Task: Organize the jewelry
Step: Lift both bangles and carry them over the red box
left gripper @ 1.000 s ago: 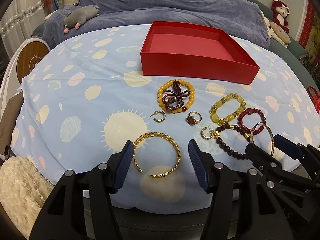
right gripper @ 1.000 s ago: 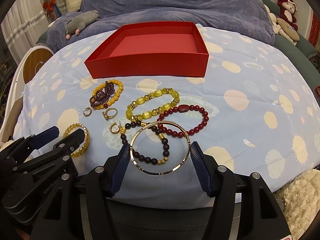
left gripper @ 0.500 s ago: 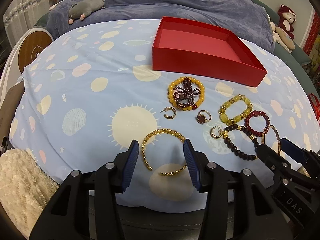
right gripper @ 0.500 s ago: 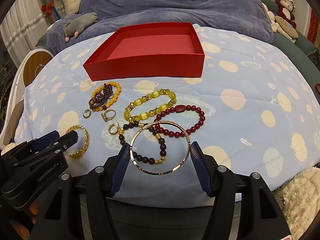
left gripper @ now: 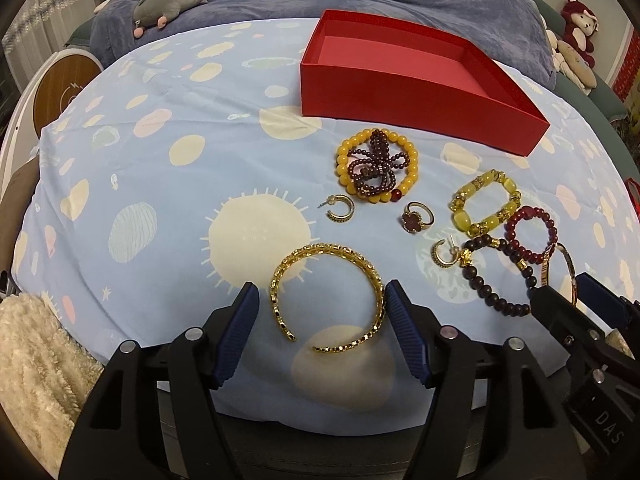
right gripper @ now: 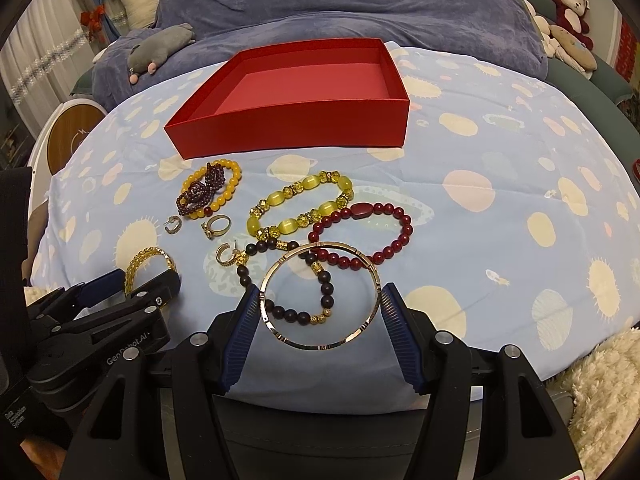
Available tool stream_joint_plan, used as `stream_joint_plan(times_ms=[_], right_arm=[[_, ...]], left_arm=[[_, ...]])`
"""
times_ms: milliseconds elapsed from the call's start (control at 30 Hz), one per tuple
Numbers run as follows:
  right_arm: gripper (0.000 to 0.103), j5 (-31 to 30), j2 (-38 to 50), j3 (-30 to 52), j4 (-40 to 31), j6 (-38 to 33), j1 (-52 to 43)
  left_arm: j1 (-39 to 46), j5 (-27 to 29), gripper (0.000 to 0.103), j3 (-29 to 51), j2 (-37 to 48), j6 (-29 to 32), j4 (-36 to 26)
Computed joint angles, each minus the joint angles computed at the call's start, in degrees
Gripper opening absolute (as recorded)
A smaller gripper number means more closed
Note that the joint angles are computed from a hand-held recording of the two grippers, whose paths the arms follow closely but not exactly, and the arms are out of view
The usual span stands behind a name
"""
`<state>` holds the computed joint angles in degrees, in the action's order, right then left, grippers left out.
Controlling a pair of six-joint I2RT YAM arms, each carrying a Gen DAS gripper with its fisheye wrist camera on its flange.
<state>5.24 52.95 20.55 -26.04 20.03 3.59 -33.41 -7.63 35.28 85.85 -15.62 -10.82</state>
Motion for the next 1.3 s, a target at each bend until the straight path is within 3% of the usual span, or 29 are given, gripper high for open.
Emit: stream_joint_plan(times_ms=[67,400,667,1000,1300], right_arm=[[0.059,-0.1,0.1,0.0,0.0,-0.1,0.0],[0.059,-0.5,-0.9,0.4,-0.3,0.4,0.1],[0.059,-0.4,-0.9,6.9,-2.2,-3.7,-1.1],[0.059,-6.2,18.8,24.4,4.1,-12.3,-12.2],[0.060,-8.6,45.6,49.0,4.9,-14.4,-17.0]], left_arm=[[-0.4,-0.3,0.055,-0.5,-0.4,0.4,0.8],[-0.4,1.5,0.054,-1.0,-4.7,0.2,-0.4],[-0.9,2.0,0.055,6.1,-6.3,0.6,-5.1],[2.0,4.9,0.055,29.8,9.7,3.3,-8.1],[4.3,7.2,0.055,66.6,37.2,5.8,-19.3]])
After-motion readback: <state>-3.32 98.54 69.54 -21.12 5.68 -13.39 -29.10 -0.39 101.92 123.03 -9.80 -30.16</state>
